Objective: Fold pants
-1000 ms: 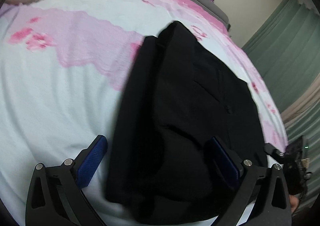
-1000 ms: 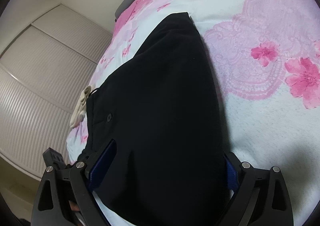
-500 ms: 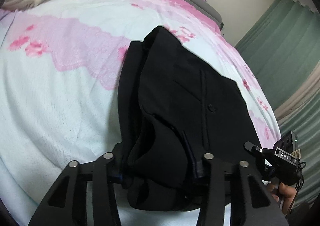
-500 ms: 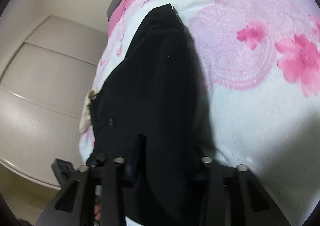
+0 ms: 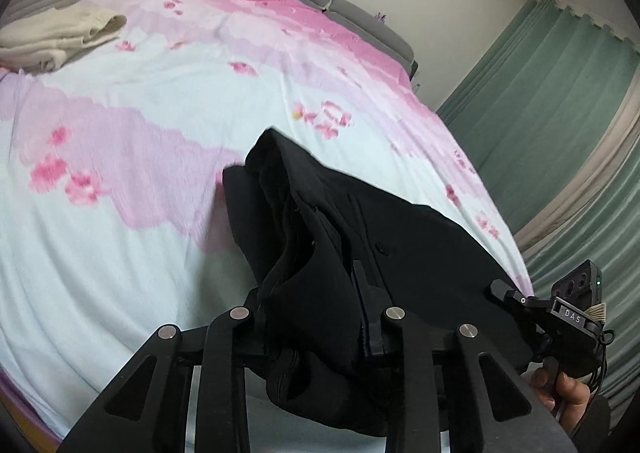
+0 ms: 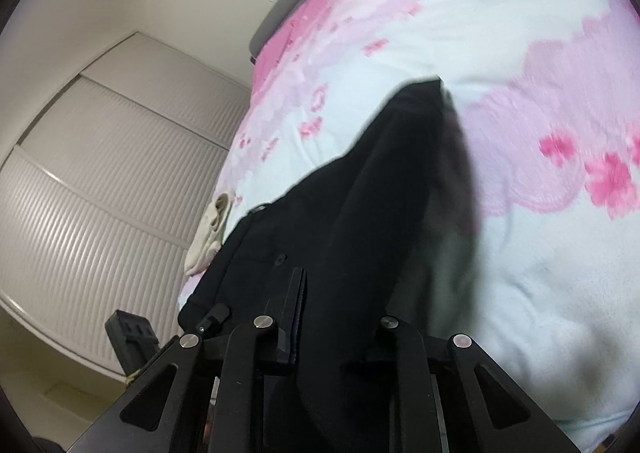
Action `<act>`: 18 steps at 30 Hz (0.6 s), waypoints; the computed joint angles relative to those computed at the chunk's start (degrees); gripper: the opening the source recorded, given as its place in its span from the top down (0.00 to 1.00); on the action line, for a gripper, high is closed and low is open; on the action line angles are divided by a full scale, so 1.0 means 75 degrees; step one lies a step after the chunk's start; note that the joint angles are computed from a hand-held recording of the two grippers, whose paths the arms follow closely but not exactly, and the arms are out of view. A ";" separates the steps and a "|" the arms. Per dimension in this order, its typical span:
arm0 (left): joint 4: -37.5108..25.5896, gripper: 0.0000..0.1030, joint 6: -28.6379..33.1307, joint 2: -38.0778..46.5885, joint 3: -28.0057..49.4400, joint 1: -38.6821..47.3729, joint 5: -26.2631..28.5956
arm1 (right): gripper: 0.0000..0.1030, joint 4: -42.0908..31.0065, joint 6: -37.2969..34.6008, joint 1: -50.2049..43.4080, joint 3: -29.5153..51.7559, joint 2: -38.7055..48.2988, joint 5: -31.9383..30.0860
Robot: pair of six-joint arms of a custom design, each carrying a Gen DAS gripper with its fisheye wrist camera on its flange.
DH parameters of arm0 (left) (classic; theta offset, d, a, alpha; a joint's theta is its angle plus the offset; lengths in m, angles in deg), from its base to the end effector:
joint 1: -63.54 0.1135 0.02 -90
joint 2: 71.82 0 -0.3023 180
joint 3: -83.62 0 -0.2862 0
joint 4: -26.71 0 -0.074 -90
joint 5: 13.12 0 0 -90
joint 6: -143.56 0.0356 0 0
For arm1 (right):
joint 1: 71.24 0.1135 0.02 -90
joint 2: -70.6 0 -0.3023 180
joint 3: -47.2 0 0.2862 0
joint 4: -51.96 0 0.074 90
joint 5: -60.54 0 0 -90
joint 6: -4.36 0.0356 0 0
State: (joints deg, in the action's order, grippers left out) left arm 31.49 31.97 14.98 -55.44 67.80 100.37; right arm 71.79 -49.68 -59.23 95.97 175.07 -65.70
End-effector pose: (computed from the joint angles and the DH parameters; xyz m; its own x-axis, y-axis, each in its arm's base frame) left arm 0.2831 0.0069 0.1399 -0.6945 -0.3901 -0.6045 -0.0259 0.8532 -0.5209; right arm 0.3282 0.0913 0.1096 -0.8376 0.3060 -0.4525 -0.1786 0.6295 0.7562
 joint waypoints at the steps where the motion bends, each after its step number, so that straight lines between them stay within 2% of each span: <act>1: -0.0171 0.72 0.0034 -0.0152 0.0060 0.0117 0.0141 | 0.81 -0.0080 -0.0003 0.0070 0.0004 -0.0201 0.0051; 6: -0.0897 0.72 0.0489 -0.0836 0.0245 0.0766 0.0718 | 0.81 -0.0808 -0.0200 0.0463 0.0314 -0.1143 0.0353; 10: -0.1750 0.72 0.0975 -0.1034 0.0898 0.1511 0.1181 | 0.81 -0.1238 -0.0290 0.0789 0.0900 -0.1350 0.0514; 16: -0.3151 0.72 0.2201 -0.0682 0.2299 0.3135 0.2063 | 0.81 -0.1680 -0.0126 0.1802 0.2649 -0.0519 0.1039; 18: -0.3469 0.72 0.2476 -0.0382 0.2786 0.3705 0.2366 | 0.81 -0.2006 -0.0175 0.2151 0.3605 -0.0012 0.1133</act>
State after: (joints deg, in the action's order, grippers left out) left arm 5.47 50.55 12.11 -34.54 95.59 118.12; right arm 56.74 -50.99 -43.09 123.01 174.98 -57.20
